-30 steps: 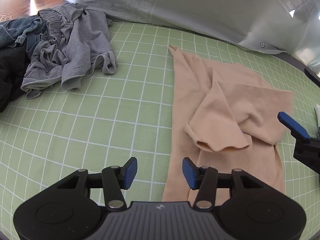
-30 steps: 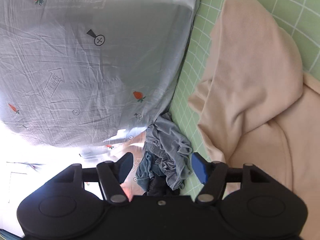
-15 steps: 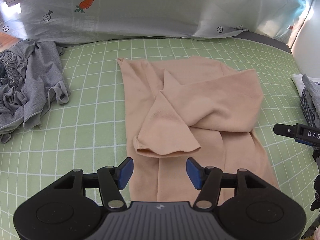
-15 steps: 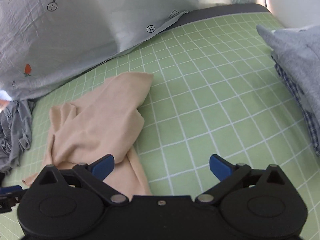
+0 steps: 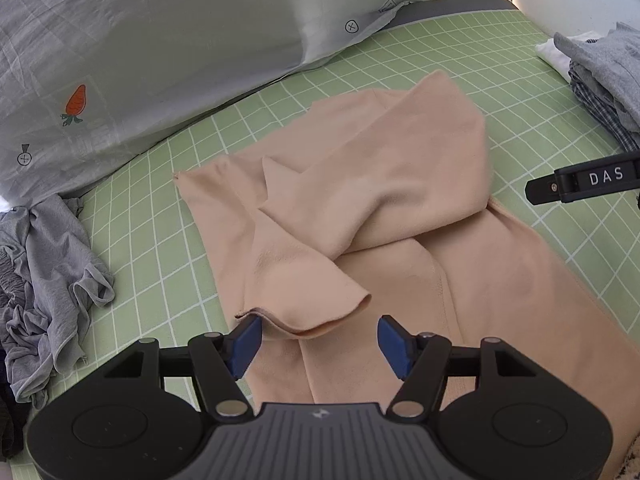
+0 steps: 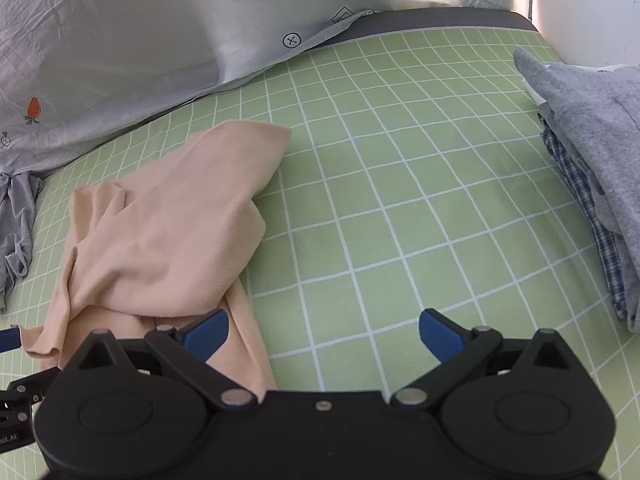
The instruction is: Fold clothes
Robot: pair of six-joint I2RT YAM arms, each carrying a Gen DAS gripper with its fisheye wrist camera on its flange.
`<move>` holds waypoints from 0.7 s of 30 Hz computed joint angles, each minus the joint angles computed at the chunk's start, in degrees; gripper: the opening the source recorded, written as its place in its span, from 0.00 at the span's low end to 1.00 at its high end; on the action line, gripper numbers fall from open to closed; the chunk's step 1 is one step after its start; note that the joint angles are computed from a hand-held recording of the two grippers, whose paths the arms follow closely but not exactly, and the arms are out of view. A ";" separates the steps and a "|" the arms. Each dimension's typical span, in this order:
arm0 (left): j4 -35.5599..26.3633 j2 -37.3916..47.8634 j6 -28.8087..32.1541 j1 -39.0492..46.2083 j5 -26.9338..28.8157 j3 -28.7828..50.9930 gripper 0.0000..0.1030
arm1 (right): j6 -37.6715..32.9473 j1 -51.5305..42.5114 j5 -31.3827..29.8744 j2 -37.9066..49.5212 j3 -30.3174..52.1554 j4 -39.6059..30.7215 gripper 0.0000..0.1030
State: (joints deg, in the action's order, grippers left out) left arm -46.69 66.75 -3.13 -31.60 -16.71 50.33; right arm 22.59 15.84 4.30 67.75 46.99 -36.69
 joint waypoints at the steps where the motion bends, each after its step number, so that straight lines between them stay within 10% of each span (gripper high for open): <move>1: 0.62 0.12 0.26 -0.31 -0.66 -0.29 0.63 | 0.07 -0.13 -0.16 0.11 0.05 -0.13 1.00; 3: 1.46 0.51 0.50 0.38 -0.20 -0.41 0.60 | 0.41 -0.32 -0.41 0.29 0.14 -0.32 1.00; 7: 1.37 1.42 -1.25 4.17 4.25 0.55 0.12 | 0.55 -0.35 -0.11 0.57 0.24 -0.64 1.00; 21: 1.07 -7.41 -6.88 17.89 3.76 3.04 0.00 | 1.71 0.77 0.46 -1.13 -0.26 -1.89 1.00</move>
State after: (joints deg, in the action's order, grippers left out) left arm -45.62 59.34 -10.01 -13.71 -12.94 53.37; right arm 24.30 16.61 4.76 66.62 46.72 -38.57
